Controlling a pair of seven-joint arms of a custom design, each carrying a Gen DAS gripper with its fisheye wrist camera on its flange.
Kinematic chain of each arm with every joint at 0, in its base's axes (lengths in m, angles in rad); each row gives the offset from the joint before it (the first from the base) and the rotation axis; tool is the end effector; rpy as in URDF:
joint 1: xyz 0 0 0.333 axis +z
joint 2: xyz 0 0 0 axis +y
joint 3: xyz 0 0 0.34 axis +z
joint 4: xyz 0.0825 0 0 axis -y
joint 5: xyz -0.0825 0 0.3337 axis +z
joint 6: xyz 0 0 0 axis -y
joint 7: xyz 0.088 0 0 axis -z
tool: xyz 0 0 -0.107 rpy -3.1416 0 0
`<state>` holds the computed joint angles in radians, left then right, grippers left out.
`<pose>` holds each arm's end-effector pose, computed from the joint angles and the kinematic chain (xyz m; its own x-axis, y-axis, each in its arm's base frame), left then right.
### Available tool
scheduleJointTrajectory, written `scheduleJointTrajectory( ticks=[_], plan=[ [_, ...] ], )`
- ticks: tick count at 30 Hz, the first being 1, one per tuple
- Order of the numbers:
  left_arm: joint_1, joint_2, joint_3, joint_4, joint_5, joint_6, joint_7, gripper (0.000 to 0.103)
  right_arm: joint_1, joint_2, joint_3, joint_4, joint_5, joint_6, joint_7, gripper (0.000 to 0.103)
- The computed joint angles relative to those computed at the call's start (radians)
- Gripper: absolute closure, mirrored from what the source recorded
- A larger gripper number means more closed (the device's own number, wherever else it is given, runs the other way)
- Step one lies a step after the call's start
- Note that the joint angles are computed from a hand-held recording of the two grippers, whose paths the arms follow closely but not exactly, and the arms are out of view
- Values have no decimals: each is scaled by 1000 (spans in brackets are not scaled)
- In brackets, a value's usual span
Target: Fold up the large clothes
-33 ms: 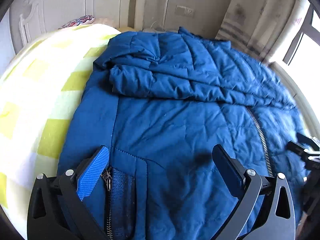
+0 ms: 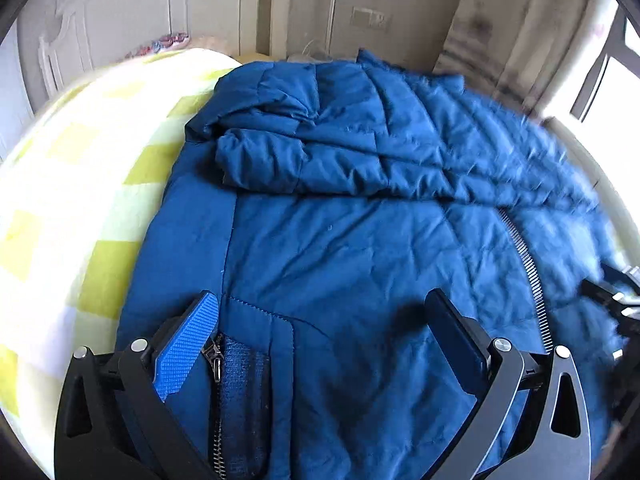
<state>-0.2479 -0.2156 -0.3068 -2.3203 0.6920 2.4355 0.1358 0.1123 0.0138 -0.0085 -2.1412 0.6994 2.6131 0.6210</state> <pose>0.3851 -0.2464 0.5071 0.3804 -0.9233 0.0523 -0.7218 -0.3318 -0.6073 0.5330 0.0413 0.4952 0.5226 -0.8478 -0.0902 -0.7106 -0.3746 -0.5956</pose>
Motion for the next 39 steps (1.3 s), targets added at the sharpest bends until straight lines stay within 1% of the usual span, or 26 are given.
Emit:
scheduleJointTrajectory(
  ticks=[2, 3, 4, 5, 7, 9, 10, 12, 13, 15, 18, 20, 23, 25, 26, 27, 29, 31, 32, 33, 34, 35, 36, 37, 38, 39],
  plan=[
    [-10, 32, -23, 47, 15, -78, 6, 4, 7, -9, 5, -15, -32, 32, 14, 2],
    [-15, 32, -27, 55, 23, -97, -8, 4, 9, -23, 6, -28, -21, 45, 0, 2],
    [-21, 31, -42, 69, 43, -145, -41, 4, 12, -36, 6, -40, -8, 54, -8, 2],
    [-30, 22, -46, 71, 53, -162, -58, 4, 15, -66, 4, -64, 21, 51, -33, 2],
    [-57, -6, -45, 54, 55, -114, -45, 4, 34, -140, -5, -115, 89, 13, -129, 2],
    [-82, 6, -67, 70, 69, -119, -4, 4, 68, -218, -14, -188, 113, -9, -280, 2],
    [-95, 29, -81, 88, 83, -145, 19, 4, 82, -242, -6, -229, 87, 2, -325, 3],
    [-113, 95, -108, 127, 96, -213, 75, 4, 99, -262, 17, -305, 45, 91, -324, 3],
    [-134, 93, -89, 123, 98, -214, 63, 4, 119, -263, -4, -311, 86, 96, -340, 3],
    [-135, 70, -46, 94, 36, -135, 67, 4, 107, -259, -17, -291, 46, 43, -283, 3],
    [-138, 3, -49, 38, 6, -115, 32, 4, 102, -281, -35, -296, 43, 39, -271, 3],
    [-143, -40, -67, 2, 10, -110, 10, 4, 112, -337, -69, -334, 92, 36, -333, 3],
    [-156, -100, -91, -70, -2, -117, -9, 4, 105, -398, -135, -376, 147, -25, -422, 3],
    [-145, -142, -108, -149, 56, -39, -85, 4, 87, -387, -136, -410, 149, 0, -467, 2],
    [-134, -168, -116, -186, 100, 4, -125, 4, 123, -403, -171, -436, 240, 36, -576, 2],
    [-128, -173, -124, -194, 113, 10, -136, 4, 124, -410, -174, -448, 281, 45, -614, 2],
    [-135, -160, -128, -167, 77, -30, -113, 4, 69, -416, -127, -443, 216, 32, -508, 2],
    [-148, -161, -132, -143, 32, -70, -104, 4, 51, -440, -90, -457, 177, 68, -442, 3],
    [-150, -165, -142, -137, 48, -55, -117, 4, 76, -477, -101, -477, 205, 86, -474, 3],
    [-155, -173, -153, -139, 60, -49, -124, 4, 107, -512, -124, -495, 233, 74, -514, 3],
    [-161, -171, -169, -134, 75, -52, -124, 4, 127, -552, -148, -513, 237, 29, -550, 3],
    [-165, -156, -184, -121, 91, -63, -118, 4, 131, -570, -150, -528, 226, 6, -567, 3],
    [-171, -121, -202, -98, 106, -88, -100, 4, 132, -579, -137, -553, 207, 6, -587, 3],
    [-179, -89, -215, -80, 114, -123, -90, 4, 141, -575, -125, -575, 200, 34, -598, 3],
    [-180, -69, -227, -74, 151, -143, -124, 4, 169, -572, -148, -587, 263, 53, -640, 3],
    [-184, -73, -225, -88, 187, -131, -173, 4, 166, -559, -162, -577, 272, 26, -626, 3]
  ],
)
